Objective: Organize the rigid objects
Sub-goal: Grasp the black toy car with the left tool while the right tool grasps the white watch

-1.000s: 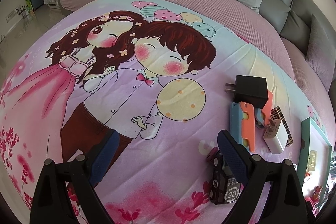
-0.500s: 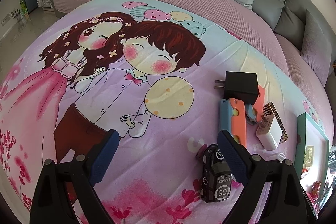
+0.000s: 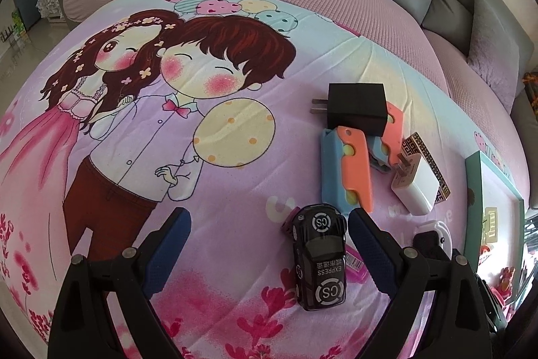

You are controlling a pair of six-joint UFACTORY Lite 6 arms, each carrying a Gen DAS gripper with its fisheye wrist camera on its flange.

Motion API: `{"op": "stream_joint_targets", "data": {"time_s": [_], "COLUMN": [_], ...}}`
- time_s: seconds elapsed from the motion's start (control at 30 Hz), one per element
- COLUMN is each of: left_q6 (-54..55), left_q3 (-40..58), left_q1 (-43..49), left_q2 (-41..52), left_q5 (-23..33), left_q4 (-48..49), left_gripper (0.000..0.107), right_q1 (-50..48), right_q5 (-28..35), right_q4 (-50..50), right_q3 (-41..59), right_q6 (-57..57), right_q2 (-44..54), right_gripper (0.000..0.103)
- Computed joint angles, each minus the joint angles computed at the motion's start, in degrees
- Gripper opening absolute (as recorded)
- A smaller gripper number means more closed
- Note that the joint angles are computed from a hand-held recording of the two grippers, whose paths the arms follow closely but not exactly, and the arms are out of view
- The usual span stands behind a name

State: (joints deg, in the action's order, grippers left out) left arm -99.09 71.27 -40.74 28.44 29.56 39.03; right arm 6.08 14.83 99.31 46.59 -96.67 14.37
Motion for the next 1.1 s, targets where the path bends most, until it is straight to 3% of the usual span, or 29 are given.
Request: {"op": "stream_joint_targets", "data": {"time_s": [0.43, 0.8, 0.87, 1.1], "left_q6": [5.6, 6.9, 8.0, 4.9], "left_q3": [5.0, 6.1, 7.7, 5.9], "left_q1": [-2.9, -4.3, -4.1, -4.6], "left_q2": [4.3, 4.4, 5.3, 3.3], "left_q5": [3.9, 1.5, 1.8, 2.2], "left_q4": [-3.5, -3.2, -3.6, -0.7], "left_gripper": [0.094, 0.04, 0.039, 0.037], "right_q1": [2.4, 2.4, 2.1, 1.6], "right_q5": [-3.7, -3.4, -3.2, -2.4], "right_q4": [11.2, 15.9, 15.2, 14.1], "right_q3": [0.8, 1.4, 1.4, 0.8], "right_q6": [-12.1, -16.6, -15.9, -14.7], "right_q2": [2.1, 2.9, 2.9, 1.9], "right_gripper": [0.062, 0.062, 0.052, 0.052]}}
